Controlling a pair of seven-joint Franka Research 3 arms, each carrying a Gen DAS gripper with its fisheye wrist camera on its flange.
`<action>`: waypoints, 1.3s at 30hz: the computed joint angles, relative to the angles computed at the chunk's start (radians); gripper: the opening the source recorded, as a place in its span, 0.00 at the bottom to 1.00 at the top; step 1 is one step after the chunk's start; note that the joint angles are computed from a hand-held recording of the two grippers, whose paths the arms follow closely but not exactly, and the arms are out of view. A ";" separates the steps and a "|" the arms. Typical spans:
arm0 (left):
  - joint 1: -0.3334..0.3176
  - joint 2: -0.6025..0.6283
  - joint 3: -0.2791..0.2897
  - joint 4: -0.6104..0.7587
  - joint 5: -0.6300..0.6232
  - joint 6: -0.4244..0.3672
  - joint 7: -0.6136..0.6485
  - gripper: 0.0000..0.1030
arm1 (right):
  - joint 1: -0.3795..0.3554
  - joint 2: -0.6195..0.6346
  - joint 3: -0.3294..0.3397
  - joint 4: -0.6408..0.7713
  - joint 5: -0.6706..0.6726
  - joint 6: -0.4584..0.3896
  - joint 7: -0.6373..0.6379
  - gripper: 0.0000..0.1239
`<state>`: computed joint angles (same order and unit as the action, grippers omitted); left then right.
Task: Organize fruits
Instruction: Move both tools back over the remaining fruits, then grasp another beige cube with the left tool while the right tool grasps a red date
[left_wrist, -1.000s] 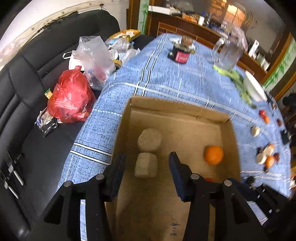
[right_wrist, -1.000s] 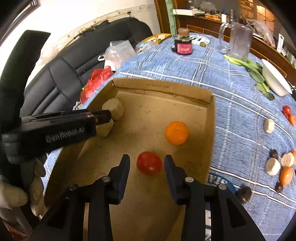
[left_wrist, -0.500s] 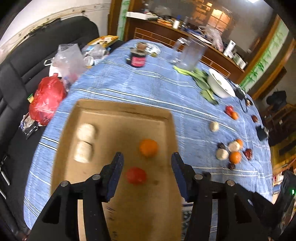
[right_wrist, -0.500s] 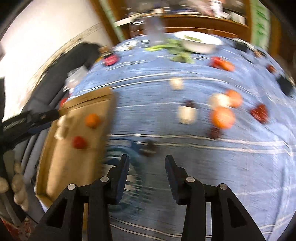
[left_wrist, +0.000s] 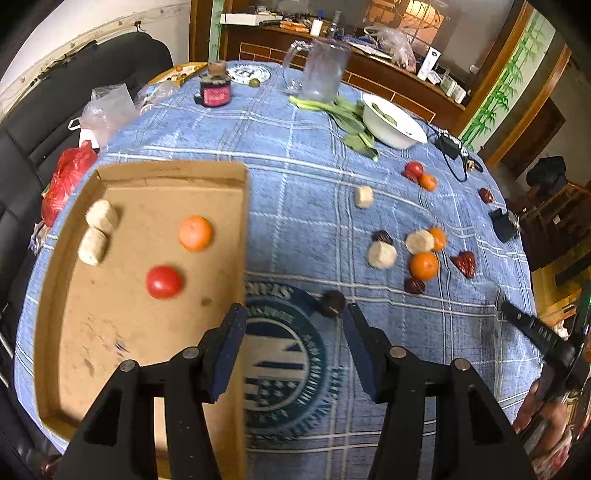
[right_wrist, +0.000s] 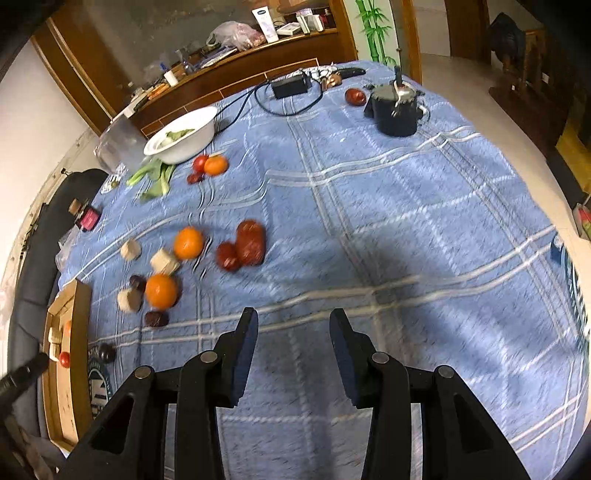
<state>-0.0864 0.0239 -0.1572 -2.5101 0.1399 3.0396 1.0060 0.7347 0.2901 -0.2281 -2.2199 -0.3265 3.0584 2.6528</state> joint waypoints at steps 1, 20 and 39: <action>-0.004 0.003 0.000 0.002 0.016 -0.003 -0.018 0.52 | -0.032 0.005 0.032 0.008 0.021 0.009 -0.035 0.35; -0.002 0.227 -0.074 0.224 0.090 0.011 -0.045 0.52 | -0.349 0.219 0.400 0.284 0.409 -0.035 -0.646 0.35; -0.080 0.473 -0.014 0.510 0.146 -0.108 0.019 0.51 | -0.213 0.310 0.243 0.412 0.516 -0.106 -0.711 0.30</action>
